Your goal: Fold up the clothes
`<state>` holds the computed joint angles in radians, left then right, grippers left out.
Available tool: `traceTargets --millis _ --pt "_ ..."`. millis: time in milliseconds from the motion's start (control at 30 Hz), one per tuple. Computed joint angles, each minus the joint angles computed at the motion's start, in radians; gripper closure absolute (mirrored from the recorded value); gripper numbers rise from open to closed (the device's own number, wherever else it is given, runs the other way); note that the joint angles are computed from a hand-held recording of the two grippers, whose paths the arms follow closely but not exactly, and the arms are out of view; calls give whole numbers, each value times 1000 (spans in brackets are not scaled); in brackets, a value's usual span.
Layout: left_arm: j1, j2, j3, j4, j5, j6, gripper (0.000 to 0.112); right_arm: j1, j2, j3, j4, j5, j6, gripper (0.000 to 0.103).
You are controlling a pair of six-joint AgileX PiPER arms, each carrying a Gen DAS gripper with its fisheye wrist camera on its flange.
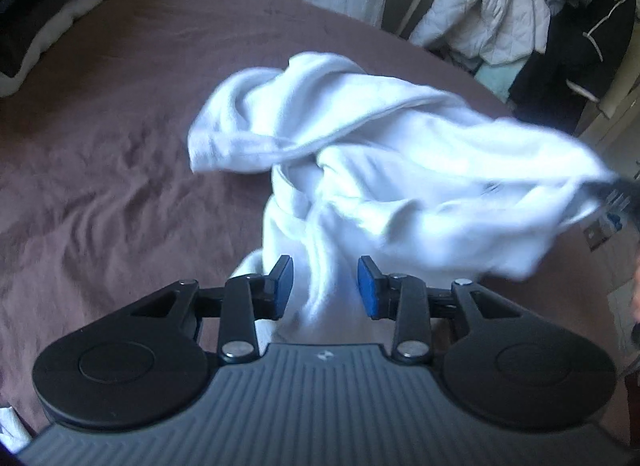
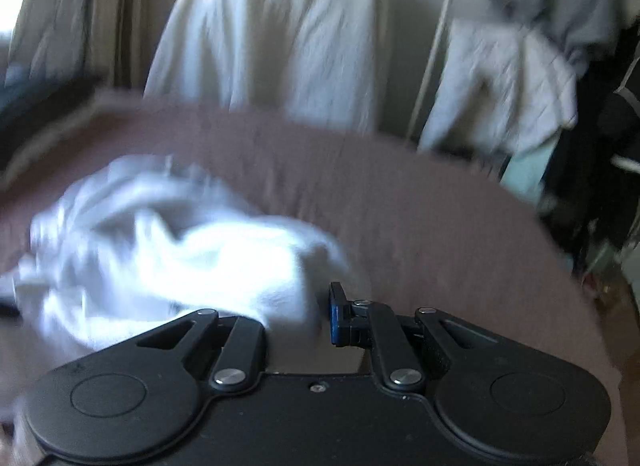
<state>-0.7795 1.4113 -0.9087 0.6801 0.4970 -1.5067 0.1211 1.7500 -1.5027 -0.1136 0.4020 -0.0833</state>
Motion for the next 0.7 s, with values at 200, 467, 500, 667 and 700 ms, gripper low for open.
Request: traceTargets --millis 200,467,500,667,700 --pt "44 8 22 -35 -87 27 78 -78 46 -44 -49 87 118 90" --pt "53 68 6 -77 -42 52 80 -66 119 41 -68 134 140 73" --pt "61 64 17 -70 -57 35 81 -67 114 42 -46 129 136 73" --pt "51 38 51 151 -9 -189 100 -103 42 74 134 107 -33 70" --pt "50 29 61 192 -2 -233 102 -109 25 78 169 105 -70 69"
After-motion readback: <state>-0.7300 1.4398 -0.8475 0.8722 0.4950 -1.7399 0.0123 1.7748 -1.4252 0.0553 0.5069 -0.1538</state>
